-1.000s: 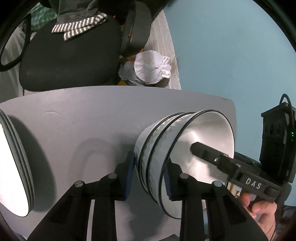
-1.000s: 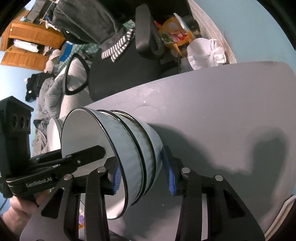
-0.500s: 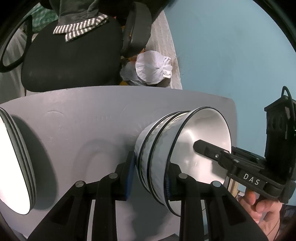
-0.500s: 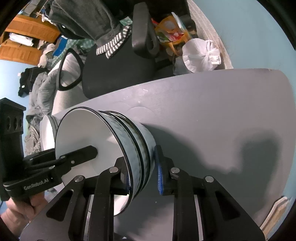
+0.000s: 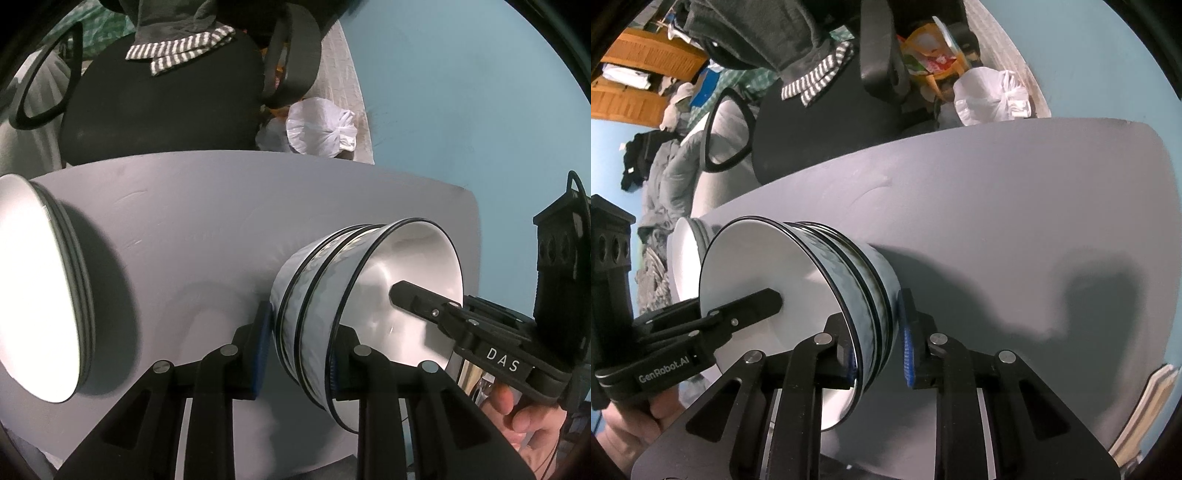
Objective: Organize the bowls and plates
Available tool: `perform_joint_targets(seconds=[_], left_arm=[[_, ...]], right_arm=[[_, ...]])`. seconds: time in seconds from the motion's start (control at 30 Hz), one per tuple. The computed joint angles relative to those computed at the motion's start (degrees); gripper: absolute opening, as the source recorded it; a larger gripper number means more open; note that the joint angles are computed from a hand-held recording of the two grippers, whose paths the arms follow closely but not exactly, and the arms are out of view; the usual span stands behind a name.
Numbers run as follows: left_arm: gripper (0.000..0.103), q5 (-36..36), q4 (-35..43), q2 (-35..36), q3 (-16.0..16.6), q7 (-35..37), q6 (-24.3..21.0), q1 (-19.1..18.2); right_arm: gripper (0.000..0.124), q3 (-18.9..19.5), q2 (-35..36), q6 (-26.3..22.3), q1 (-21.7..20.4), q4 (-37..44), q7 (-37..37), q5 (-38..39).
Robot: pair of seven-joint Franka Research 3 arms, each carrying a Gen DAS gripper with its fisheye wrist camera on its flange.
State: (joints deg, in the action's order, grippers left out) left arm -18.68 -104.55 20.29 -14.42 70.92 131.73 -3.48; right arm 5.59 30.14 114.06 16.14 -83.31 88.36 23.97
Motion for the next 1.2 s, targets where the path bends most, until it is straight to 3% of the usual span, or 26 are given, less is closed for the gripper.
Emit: perform_joint_targets(seconds=[0.67,1.2], left_arm=[[0.024,-3.6,-12.6,-13.1,3.3,5.2,2.3,1.3],[0.024,-3.9,-22.1,-23.5,8.5,5.9,4.0,2.5]], right_arm=[[0.019,1.1,-3.9,2.3,4.4,-2.5,3.7,-1.3],[0.019,2.9,0.5,1.4,9.6,6.0,6.0,-3.3]])
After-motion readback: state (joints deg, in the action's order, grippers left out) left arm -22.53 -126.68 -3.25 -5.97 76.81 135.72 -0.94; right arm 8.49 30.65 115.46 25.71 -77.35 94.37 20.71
